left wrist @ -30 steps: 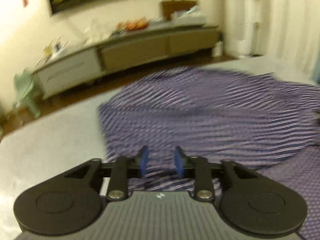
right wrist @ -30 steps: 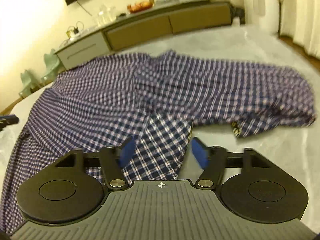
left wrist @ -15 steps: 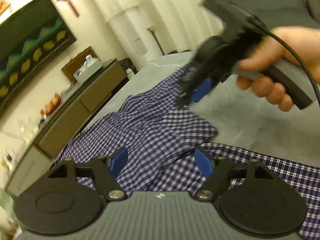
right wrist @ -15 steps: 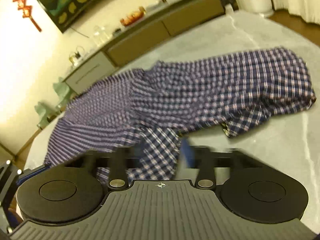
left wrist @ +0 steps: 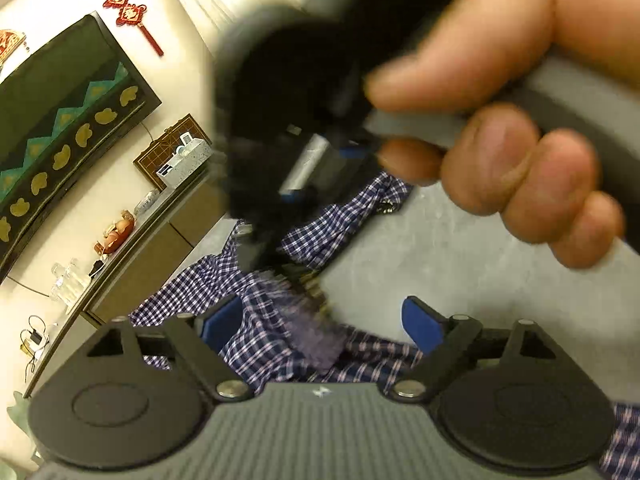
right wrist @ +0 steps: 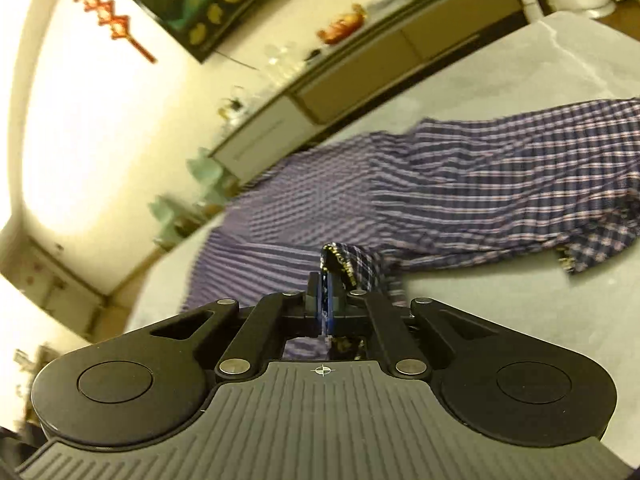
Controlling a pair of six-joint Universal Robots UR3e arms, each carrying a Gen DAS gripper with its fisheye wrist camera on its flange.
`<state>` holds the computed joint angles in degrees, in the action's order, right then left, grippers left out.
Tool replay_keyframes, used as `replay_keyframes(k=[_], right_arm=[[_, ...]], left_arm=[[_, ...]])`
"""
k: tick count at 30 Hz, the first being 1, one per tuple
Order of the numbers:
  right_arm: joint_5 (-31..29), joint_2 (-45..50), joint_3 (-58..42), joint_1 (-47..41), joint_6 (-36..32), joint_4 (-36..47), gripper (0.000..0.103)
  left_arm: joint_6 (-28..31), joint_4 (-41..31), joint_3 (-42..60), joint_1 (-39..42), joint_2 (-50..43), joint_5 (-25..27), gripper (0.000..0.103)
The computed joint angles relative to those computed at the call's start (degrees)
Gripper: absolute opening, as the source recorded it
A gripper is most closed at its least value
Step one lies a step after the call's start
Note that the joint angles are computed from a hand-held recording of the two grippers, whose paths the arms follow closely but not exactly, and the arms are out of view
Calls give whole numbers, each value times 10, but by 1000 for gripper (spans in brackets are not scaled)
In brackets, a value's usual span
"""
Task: Fold clothes
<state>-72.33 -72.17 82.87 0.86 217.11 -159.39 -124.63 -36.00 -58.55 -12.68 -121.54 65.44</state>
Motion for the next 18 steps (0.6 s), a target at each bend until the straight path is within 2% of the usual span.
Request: replay_keyframes(k=[1,3,4,5,6,7,9,12,15,17,18], right_arm=[[10,-2,-3,-2,-4,0,2],[17,-6,-11,2,-13,7,2],[20,-8,-16,3,-18,11,3],[23,-12,-12,2,-17,2,6],[27,-16,-7,0,-16,-7,13],[28,-23,6,-3,-7,-27,14],[29,-37,31,-9,10,-66,19],[-4,-29,15,13,3,-55,29],[-21,6,-37,50,-19,-10,32],[-31,31,-76,72,-33,23,34],[-37,57,-115,92,-46,51,35]], left_arm=[[-10,2,7,-6,-6,7,89],[-36,-14,43,-9,-24,31,73],[-49,-23,63,-11,-33,43,35],[-63,-33,83,-13,-43,54,5],[-76,-45,105,-15,-54,66,6],[-91,-58,127,-15,-63,75,5],[-151,-86,143,28,-45,44,5],[-249,-135,184,107,-20,-6,5],[-366,-133,138,251,65,-64,5],[-407,-168,112,346,106,-101,5],[-408,-200,90,384,124,-123,5]])
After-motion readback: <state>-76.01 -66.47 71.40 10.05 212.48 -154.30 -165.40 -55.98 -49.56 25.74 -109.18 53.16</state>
